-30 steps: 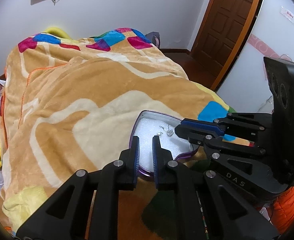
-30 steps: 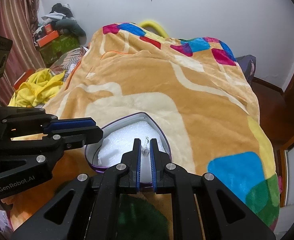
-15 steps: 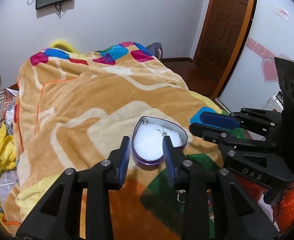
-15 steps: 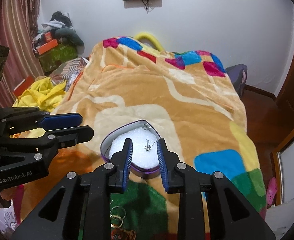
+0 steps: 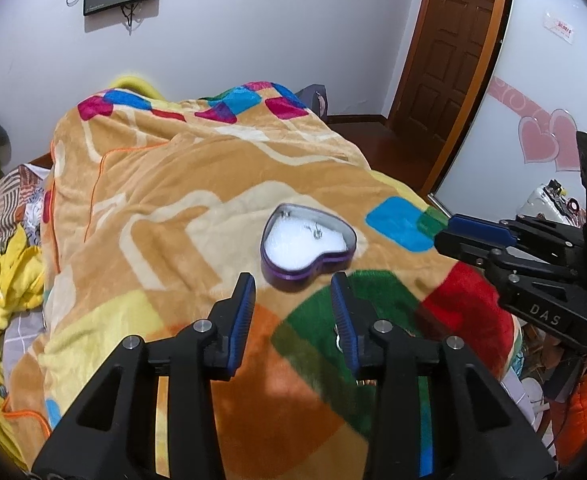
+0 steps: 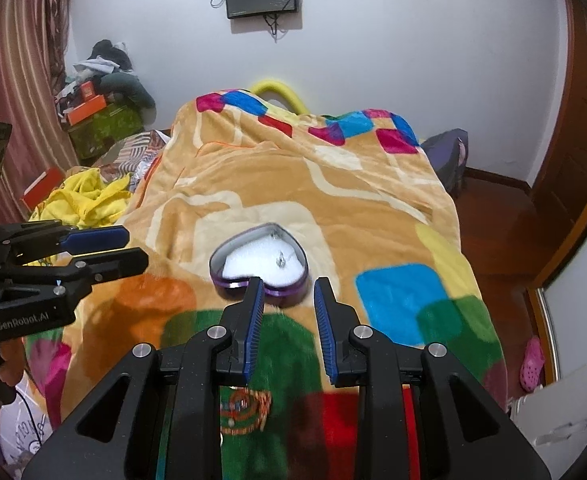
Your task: Organize jewelry
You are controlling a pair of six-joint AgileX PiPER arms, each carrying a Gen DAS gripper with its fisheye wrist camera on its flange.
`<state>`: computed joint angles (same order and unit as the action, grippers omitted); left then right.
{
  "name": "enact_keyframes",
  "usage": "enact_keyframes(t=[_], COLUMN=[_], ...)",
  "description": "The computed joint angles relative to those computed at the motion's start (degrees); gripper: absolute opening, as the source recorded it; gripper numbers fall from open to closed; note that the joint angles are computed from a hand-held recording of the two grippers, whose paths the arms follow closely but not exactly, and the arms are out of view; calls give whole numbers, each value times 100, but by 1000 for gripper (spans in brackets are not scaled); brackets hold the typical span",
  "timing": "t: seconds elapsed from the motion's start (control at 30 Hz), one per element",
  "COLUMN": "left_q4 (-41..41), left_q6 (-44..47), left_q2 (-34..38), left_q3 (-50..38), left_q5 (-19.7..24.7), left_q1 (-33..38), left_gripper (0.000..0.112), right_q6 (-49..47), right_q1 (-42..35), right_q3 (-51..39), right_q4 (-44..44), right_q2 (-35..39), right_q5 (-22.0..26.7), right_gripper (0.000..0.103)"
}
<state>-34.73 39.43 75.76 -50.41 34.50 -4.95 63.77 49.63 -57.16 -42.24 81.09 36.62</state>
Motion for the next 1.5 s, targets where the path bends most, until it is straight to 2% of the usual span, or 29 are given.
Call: enact_keyframes(t=[0.43,0.77,1.0,1.13,1.3,1.5], left_q4=[77,114,-22,-79,-339,-452], left_q6=[-78,-341,-233,-54,269,373], left_q2=[-200,111,19,-62,-69,-76], left_q3=[824,1137,1290,1339,1383,1431], left_q5=[-76,-475,-537,-441,-306,-316], left_q1=[-233,-738,-601,-461,-277,-268], left_gripper=[38,38,38,38,38,38], right_q6=[747,1065,814,367,-25,189], right_q1=[411,603,636,521,375,399], right_q3=[772,1129,1037,864,748,780], right_q4=[113,276,457,772,1122,836], right_q2=[-282,-261,-66,309,696,743], right_q5=[87,-10,-376,-676,-821,-877], right_gripper=[23,23,23,23,23,24])
